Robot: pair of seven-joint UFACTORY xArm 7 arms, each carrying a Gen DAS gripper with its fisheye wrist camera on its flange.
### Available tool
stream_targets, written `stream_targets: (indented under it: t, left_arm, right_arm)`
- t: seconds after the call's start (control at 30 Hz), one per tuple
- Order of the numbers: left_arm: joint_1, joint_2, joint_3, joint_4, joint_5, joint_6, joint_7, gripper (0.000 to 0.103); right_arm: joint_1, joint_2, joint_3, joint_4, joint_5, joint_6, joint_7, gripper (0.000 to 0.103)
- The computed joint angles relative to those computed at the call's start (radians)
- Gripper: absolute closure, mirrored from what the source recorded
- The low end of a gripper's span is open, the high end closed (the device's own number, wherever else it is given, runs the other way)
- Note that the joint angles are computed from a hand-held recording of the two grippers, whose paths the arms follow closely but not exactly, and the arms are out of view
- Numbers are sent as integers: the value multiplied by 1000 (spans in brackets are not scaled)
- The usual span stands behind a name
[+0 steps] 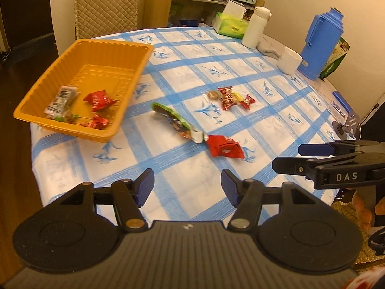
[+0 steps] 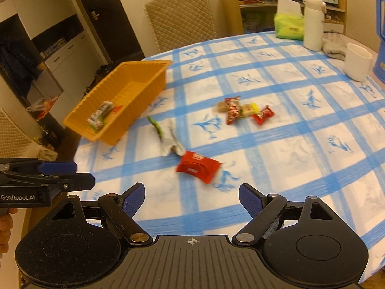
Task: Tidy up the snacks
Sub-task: 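Move both open tools away from the basket over the table, then lower both tools toward the cluster of remaining candies, then close the right tool on the red gold-printed candy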
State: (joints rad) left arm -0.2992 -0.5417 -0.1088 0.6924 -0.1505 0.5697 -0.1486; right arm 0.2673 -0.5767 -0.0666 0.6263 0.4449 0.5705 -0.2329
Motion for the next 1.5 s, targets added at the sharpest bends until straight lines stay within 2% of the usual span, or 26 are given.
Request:
stream_targets:
  t: [0.27, 0.57, 0.83, 0.97, 1.13, 1.33, 1.5]
  left_arm:
    - [5, 80, -72, 44, 59, -45, -95, 46]
    - [30, 213, -120, 134, 196, -93, -210, 51]
    - [45, 363, -124, 250, 344, -137, -295, 51]
    - [36, 440, -108, 316, 401, -144, -326, 52]
    - [14, 517, -80, 382, 447, -140, -345, 53]
    - [-5, 584, -47, 436, 454, -135, -331, 56]
    - [-15, 625, -29, 472, 446, -130, -307, 57]
  right_arm:
    - [-40, 19, -52, -7, -3, -10, -56, 18]
    - [-81, 91, -94, 12, 34, -88, -127, 19]
    - [-81, 203, -118, 85, 126, -136, -216, 35]
    - [-79, 270, -113, 133, 194, -146, -275, 42]
    - [-101, 366, -79, 194, 277, -154, -334, 58]
    - [-148, 460, -22, 263, 362, -158, -373, 60]
    - [-181, 523, 27, 314, 385, -177, -371, 61]
